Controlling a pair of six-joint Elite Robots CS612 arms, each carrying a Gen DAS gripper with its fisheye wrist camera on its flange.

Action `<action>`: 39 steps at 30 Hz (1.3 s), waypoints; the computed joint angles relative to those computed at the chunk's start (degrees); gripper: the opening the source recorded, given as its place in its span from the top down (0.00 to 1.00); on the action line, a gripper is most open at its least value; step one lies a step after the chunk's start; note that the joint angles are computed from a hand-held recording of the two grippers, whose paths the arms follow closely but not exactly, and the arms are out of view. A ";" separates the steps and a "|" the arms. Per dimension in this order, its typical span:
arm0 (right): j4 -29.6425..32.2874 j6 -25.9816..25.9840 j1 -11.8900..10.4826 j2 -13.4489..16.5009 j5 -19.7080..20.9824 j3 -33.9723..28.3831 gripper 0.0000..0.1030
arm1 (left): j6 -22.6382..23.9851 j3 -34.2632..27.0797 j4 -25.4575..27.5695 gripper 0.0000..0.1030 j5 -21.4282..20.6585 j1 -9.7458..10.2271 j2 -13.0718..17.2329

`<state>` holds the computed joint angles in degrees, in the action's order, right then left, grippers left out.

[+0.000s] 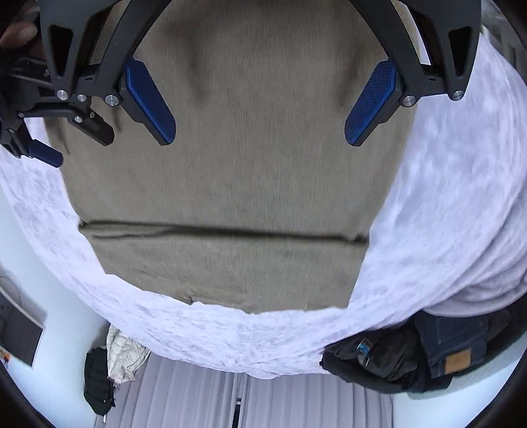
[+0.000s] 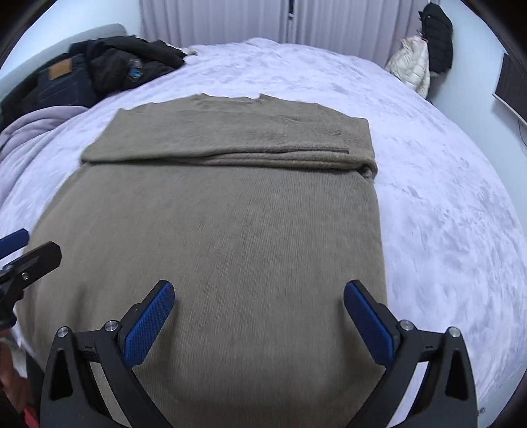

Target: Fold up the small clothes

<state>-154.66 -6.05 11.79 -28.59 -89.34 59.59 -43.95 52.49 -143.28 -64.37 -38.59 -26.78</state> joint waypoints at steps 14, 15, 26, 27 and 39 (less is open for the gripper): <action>-0.82 -2.51 -0.23 0.44 1.77 1.92 0.01 | 3.02 6.61 -2.18 0.00 -0.38 -1.52 -0.70; -3.05 -3.65 -0.38 -0.59 2.63 4.50 0.01 | 2.61 10.26 -5.83 0.00 -1.81 -1.80 -2.25; -19.42 -23.22 -1.61 -8.86 4.54 26.63 0.01 | 0.27 30.93 -20.66 0.00 -3.13 -3.93 -11.26; -19.90 -24.28 -1.81 -9.48 4.54 27.89 0.01 | -0.58 33.31 -23.80 0.00 -2.95 -3.85 -11.95; -9.61 -14.15 -8.35 -10.52 21.68 29.61 0.00 | 0.64 37.86 -36.58 0.00 -13.04 -1.45 -10.80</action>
<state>-164.27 -20.20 3.44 -39.11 -67.67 89.20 -43.31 90.36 -179.86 -77.41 -40.04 -37.58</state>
